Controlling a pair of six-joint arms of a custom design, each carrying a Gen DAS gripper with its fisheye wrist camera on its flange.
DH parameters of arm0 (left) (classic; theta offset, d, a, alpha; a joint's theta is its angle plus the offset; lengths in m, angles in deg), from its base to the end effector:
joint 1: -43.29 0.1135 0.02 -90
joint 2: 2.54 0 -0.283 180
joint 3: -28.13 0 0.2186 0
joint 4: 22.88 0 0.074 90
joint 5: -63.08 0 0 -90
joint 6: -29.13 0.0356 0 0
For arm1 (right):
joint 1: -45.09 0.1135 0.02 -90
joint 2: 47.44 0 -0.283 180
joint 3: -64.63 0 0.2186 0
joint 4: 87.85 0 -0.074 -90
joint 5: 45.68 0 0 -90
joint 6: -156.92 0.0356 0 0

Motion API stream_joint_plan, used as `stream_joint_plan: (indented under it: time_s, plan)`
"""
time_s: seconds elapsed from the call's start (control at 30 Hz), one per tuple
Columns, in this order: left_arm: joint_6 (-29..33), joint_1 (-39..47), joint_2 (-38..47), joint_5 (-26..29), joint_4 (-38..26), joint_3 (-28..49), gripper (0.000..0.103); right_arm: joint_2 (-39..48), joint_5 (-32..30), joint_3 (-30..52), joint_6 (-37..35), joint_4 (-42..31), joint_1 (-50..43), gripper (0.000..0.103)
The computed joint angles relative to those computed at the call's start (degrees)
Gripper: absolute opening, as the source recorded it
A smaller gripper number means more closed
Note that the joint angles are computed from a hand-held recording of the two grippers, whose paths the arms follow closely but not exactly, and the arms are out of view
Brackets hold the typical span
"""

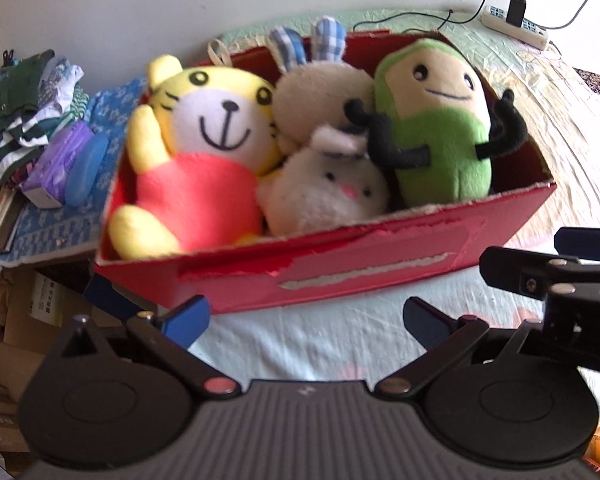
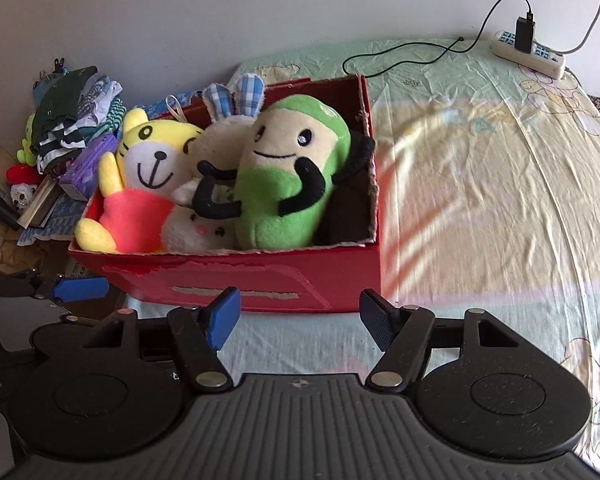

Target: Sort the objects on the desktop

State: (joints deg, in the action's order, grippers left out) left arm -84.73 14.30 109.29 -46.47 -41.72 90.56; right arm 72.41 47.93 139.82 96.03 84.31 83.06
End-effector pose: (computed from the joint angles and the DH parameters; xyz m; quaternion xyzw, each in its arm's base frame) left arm 0.2746 -0.1385 0.1103 0.0113 0.9682 0.0665 0.2408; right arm 0.3033 0.2339 0.1184 -0.0630 0.9444 0.1527 0.2843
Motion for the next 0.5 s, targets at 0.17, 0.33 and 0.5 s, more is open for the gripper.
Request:
stream_joint_plan:
  time_s: [0.17, 0.33, 0.5]
  plan:
    - [2.61, 1.96, -4.40, -0.76, -0.64, -0.21, 0.103, -2.45, 1.06, 1.88, 0.34, -1.46, 0.56, 0.069]
    - [4.97, 6.07, -5.28, -0.35, -1.03, 1.89, 0.103, -2.09, 3.46, 5.96, -0.15, -4.04, 1.01, 0.070]
    - [6.05, 9.10, -4.78, -1.14, -4.51, 6.39, 0.103, 1.28, 4.73, 14.72, 0.48, -11.31, 0.84, 0.072]
